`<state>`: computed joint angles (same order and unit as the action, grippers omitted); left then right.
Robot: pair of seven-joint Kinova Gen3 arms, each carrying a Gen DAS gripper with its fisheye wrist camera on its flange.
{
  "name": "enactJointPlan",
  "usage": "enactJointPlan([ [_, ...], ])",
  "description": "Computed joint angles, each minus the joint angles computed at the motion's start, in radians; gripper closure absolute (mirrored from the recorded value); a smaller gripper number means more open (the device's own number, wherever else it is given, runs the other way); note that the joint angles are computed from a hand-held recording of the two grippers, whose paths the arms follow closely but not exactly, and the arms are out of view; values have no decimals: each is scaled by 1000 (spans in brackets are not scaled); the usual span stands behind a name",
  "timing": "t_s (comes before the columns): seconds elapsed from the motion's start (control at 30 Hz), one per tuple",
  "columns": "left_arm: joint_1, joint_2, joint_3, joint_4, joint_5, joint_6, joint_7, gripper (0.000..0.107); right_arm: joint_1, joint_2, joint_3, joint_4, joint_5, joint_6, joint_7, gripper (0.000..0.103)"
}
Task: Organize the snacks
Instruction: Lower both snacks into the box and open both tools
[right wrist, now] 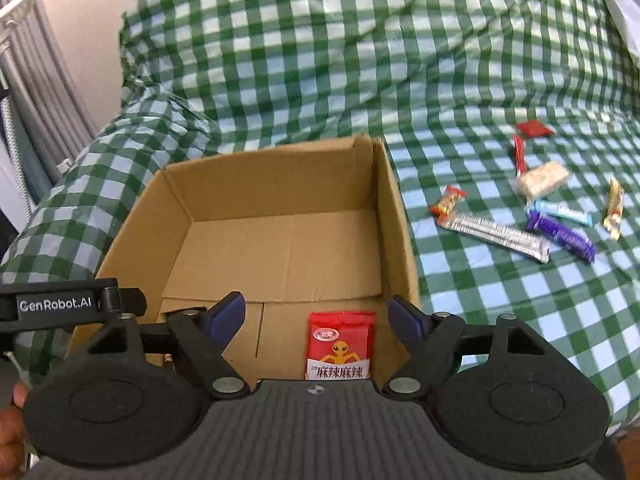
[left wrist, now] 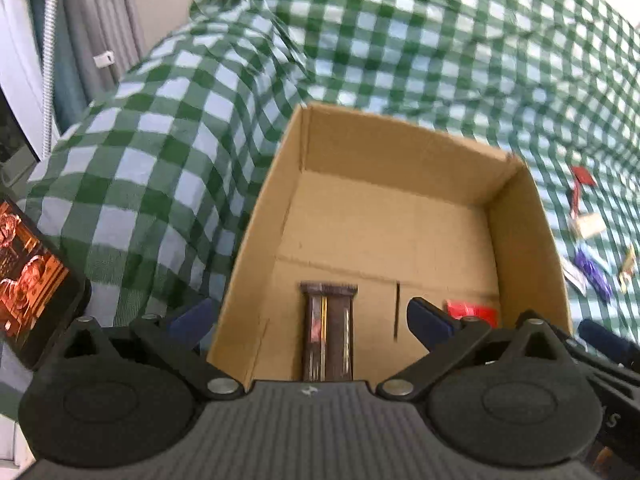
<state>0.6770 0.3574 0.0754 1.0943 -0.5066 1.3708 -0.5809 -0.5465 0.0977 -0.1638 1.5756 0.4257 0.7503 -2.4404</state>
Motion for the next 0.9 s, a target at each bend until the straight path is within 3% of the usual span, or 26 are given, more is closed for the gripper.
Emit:
enactJointPlan([
  [0.17,43,-18,13,-18,-10,83,12,5,2,-83,-28,57,8,7,-4,10],
  [0.37,106,-67,51,10,-32,165,52,5,9,-190,-127,126,88,40,-84,1],
  [0.9,264,-149,162,65,-183,294,251,5,110,-377,-349,191,147,134,-190,1],
])
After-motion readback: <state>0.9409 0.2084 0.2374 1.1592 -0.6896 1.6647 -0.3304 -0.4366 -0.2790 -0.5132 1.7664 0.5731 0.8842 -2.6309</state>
